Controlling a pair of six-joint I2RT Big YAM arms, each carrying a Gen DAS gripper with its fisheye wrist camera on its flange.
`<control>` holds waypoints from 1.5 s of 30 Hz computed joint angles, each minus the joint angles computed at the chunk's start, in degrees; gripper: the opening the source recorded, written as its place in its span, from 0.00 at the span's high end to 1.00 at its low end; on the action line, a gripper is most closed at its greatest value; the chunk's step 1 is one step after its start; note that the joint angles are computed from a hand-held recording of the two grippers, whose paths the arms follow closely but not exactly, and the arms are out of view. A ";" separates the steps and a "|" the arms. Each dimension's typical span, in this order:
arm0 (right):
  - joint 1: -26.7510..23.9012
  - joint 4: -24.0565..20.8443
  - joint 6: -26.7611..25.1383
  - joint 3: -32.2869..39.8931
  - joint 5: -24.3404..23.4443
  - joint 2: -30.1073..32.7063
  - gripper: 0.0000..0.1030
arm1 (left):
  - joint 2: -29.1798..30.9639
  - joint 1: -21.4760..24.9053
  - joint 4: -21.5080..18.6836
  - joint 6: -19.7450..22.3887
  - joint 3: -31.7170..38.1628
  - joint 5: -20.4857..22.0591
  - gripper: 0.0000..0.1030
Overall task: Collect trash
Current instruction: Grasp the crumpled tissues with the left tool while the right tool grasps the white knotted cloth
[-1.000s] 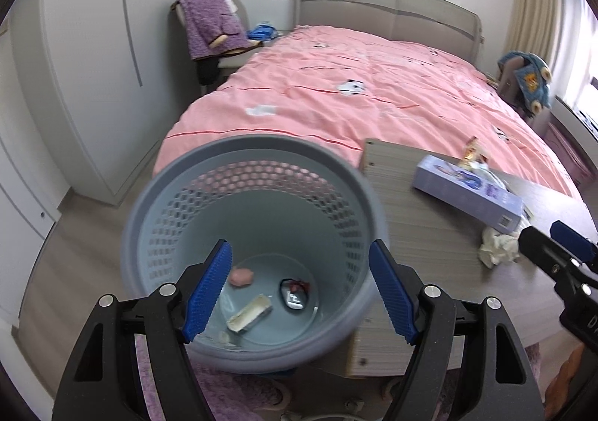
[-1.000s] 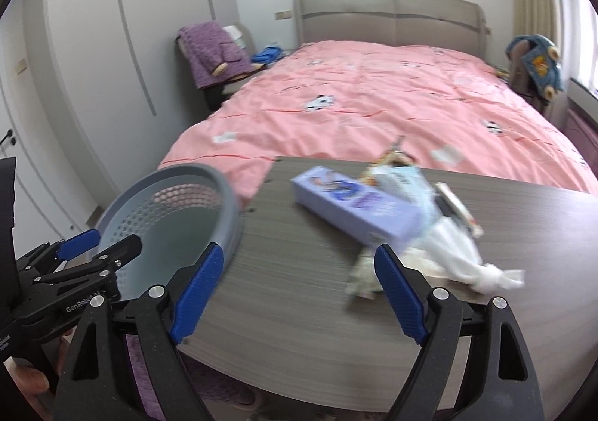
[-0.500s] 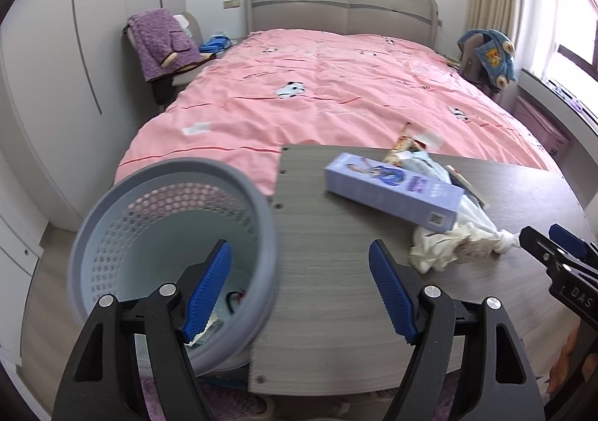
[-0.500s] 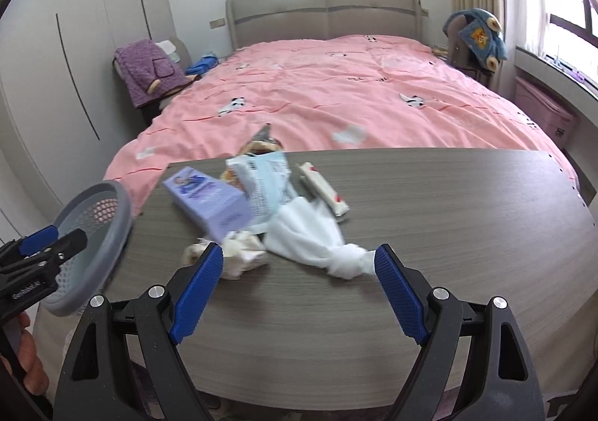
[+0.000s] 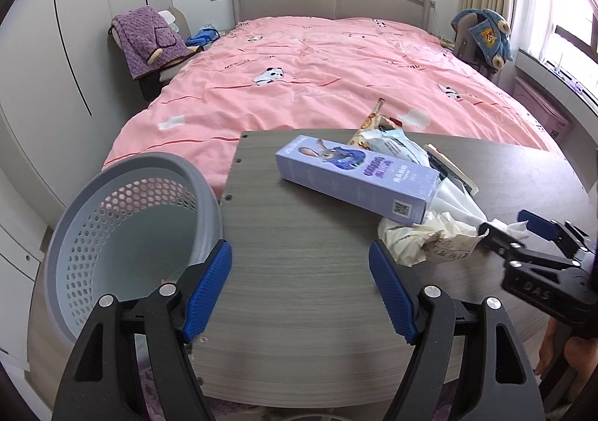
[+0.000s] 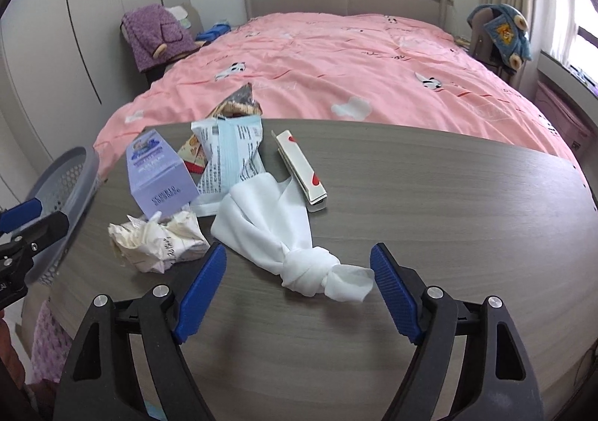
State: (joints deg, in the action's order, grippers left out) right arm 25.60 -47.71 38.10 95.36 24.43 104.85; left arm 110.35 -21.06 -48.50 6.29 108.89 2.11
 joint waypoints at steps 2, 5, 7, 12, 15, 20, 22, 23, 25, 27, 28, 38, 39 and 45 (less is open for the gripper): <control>-0.38 -0.14 -0.69 0.08 -0.80 0.40 0.30 | 0.10 -0.27 -0.20 0.05 0.12 -0.01 0.29; -0.76 -0.30 -1.35 0.35 -1.58 0.85 0.34 | 0.44 -0.56 -0.37 -0.20 0.69 -0.23 0.30; -0.93 -0.21 -1.58 0.29 -2.15 0.96 0.39 | 0.53 -0.61 -0.41 -0.47 0.82 -0.14 0.30; -0.96 0.10 -1.76 0.15 -2.98 1.06 0.63 | 0.65 -0.85 -0.67 -0.36 1.04 0.25 0.30; -0.87 1.17 -1.33 -0.80 -3.58 0.42 0.65 | 0.46 -0.89 -0.69 -0.34 0.87 0.83 0.30; -0.46 3.31 0.79 -3.23 -3.64 -1.60 0.66 | -0.07 -1.16 -0.77 -0.31 0.54 1.36 0.29; -0.25 3.87 1.63 -4.14 -3.32 -2.48 0.66 | -0.32 -1.26 -0.72 -0.30 0.46 1.69 0.30; -0.11 4.40 2.31 -5.02 -3.06 -3.25 0.66 | -0.40 -1.32 -0.66 -0.32 0.45 1.80 0.30; 0.08 4.80 3.25 -5.95 -2.75 -4.11 0.66 | -0.34 -1.52 -0.75 -0.20 0.76 2.18 0.30; 0.23 5.19 4.05 -6.89 -2.51 -4.93 0.66 | -0.06 -1.83 -1.14 -0.09 1.30 2.51 0.29; 0.27 5.27 4.35 -7.24 -2.41 -5.26 0.66 | 0.15 -1.97 -1.41 -0.03 1.66 2.90 0.30; 0.50 6.94 8.77 -12.86 -1.07 -9.38 0.66 | 3.70 -4.03 -5.87 -0.04 7.51 6.70 0.30; 0.52 7.11 9.17 -13.39 -1.02 -9.75 0.66 | 4.25 -4.36 -6.50 0.11 8.13 6.64 0.30; 0.66 7.94 10.43 -15.48 -1.16 -11.06 0.66 | 6.50 -5.50 -8.05 0.62 9.59 5.46 0.30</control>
